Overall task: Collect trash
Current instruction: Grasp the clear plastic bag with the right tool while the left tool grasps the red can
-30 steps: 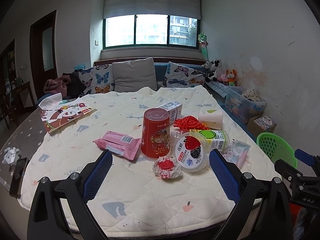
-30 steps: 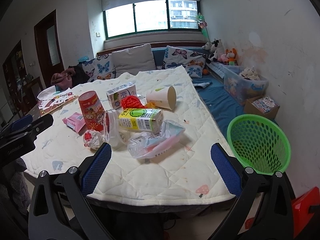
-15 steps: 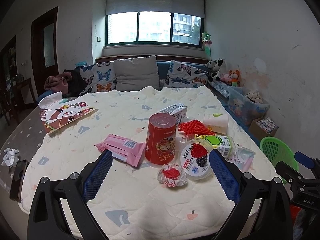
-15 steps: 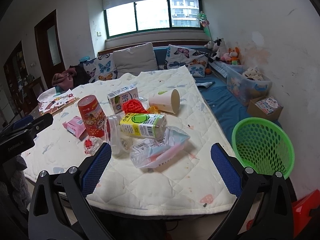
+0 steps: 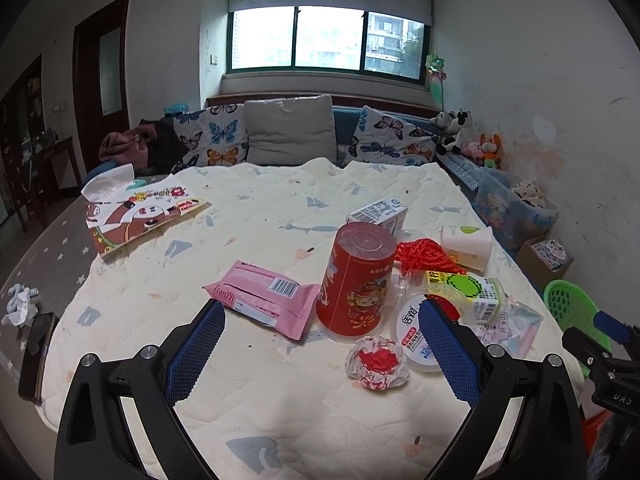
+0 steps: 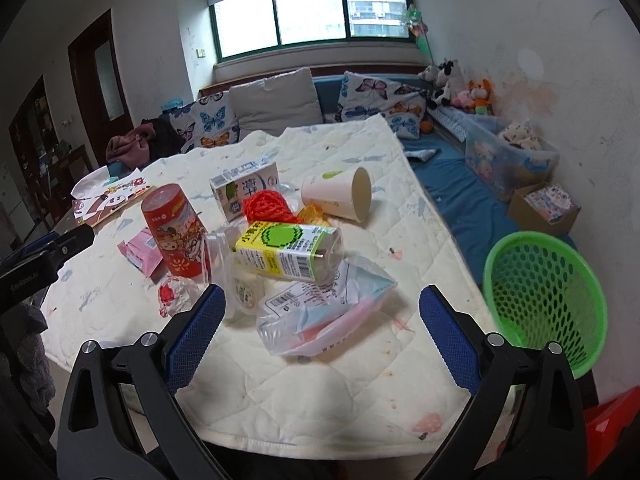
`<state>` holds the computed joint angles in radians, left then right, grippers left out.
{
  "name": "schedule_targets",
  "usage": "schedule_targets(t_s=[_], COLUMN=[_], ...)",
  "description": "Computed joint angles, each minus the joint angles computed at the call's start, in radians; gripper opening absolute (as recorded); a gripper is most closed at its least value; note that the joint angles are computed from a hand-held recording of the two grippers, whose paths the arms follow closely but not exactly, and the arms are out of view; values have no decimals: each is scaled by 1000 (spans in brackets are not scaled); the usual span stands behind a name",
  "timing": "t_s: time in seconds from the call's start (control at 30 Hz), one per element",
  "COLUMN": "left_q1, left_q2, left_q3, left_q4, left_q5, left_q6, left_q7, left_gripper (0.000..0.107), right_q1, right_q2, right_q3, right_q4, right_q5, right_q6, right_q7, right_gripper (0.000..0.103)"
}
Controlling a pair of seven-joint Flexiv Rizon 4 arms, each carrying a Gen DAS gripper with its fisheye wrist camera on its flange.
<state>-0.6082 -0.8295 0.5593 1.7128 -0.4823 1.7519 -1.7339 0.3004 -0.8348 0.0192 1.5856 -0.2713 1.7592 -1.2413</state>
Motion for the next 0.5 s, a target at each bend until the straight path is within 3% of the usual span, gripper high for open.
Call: schedule_targets(t_s=[0.1, 0.33, 0.43, 0.5], left_q1=[25, 179, 226, 298], left_q2=[-18, -39, -64, -69], left_q3=[-13, -159, -200, -290], left_q4=[-34, -140, -193, -219], left_q5=[9, 120, 150, 179], left_q6=[-30, -53, -75, -84], left_q7=[1, 35, 57, 86], left_gripper=[95, 94, 86, 86], right_q1=[-27, -51, -60, -56], right_q2=[-24, -48, -55, -61], right_q3=[38, 73, 81, 73], right_q4=[-33, -76, -93, -103], right_q5=[-19, -19, -20, -19], right_q6=[-34, -71, -90, -97], right_q7=[-8, -10, -13, -14], right_gripper=[95, 95, 95, 95])
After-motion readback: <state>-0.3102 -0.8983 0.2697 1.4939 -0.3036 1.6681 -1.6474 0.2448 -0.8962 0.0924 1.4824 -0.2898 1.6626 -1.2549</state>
